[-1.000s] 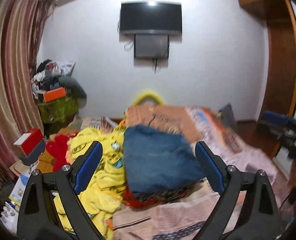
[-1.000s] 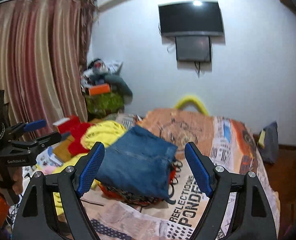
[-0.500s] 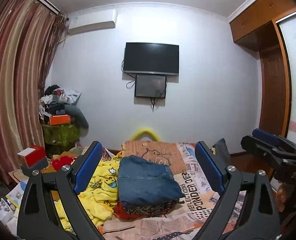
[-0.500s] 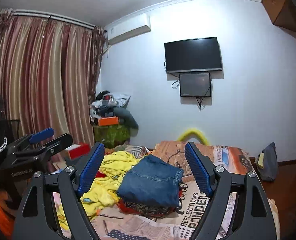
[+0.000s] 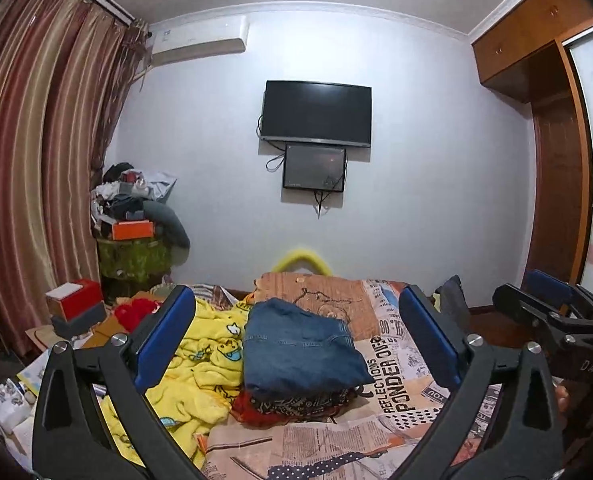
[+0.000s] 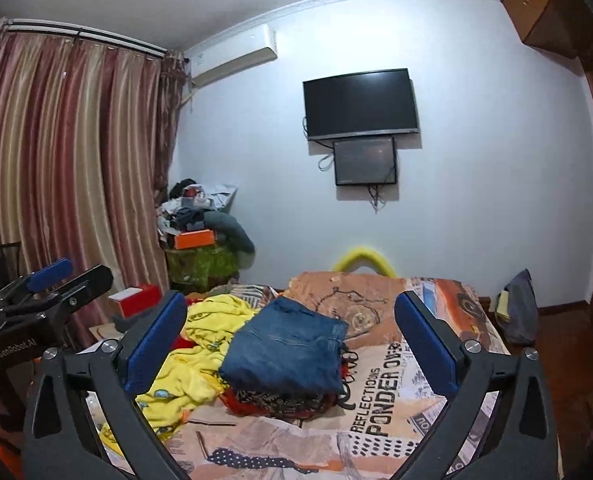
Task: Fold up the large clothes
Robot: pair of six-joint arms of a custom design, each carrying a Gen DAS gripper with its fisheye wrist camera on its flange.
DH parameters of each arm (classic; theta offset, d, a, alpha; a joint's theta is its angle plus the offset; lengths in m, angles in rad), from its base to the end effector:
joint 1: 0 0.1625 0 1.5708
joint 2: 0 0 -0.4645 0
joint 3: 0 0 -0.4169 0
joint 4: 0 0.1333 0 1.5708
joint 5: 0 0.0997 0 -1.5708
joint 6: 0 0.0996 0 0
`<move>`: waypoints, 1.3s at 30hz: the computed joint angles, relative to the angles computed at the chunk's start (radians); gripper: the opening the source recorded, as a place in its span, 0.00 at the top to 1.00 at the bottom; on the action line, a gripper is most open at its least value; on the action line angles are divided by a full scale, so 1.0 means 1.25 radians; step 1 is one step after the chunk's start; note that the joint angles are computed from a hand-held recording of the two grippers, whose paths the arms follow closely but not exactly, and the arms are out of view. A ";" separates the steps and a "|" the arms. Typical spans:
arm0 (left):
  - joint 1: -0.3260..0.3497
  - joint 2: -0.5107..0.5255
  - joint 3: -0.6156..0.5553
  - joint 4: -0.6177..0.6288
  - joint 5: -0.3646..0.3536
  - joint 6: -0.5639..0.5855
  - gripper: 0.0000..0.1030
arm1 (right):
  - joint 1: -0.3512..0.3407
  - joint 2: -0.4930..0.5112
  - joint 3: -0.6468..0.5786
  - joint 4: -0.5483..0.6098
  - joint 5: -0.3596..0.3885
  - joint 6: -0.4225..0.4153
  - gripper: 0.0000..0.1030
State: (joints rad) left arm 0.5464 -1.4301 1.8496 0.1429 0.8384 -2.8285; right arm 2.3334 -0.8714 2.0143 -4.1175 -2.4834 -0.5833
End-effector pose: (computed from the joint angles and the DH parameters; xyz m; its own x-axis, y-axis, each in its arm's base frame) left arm -0.2852 -0.4074 0.3288 -0.6871 0.4101 -0.5998 0.7013 0.1585 -0.6950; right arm 0.4184 -0.3591 0.2268 -0.7557 0.0519 0.6529 -0.6362 0.1782 -0.7506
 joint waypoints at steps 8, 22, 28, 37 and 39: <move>0.011 0.002 0.000 0.007 -0.003 -0.009 0.01 | 0.000 0.001 0.006 0.011 -0.016 0.012 0.00; 0.020 0.015 -0.007 0.016 -0.001 -0.016 0.00 | 0.000 -0.011 0.015 0.031 -0.016 0.040 0.00; 0.020 0.020 -0.009 0.016 -0.002 -0.016 0.01 | 0.001 -0.013 0.018 0.032 -0.019 0.044 0.00; 0.027 0.022 -0.015 0.025 0.005 -0.016 0.00 | 0.003 -0.013 0.015 0.037 -0.022 0.049 0.00; 0.031 0.022 -0.017 0.027 0.008 -0.016 0.00 | 0.002 -0.017 0.018 0.046 -0.020 0.055 0.00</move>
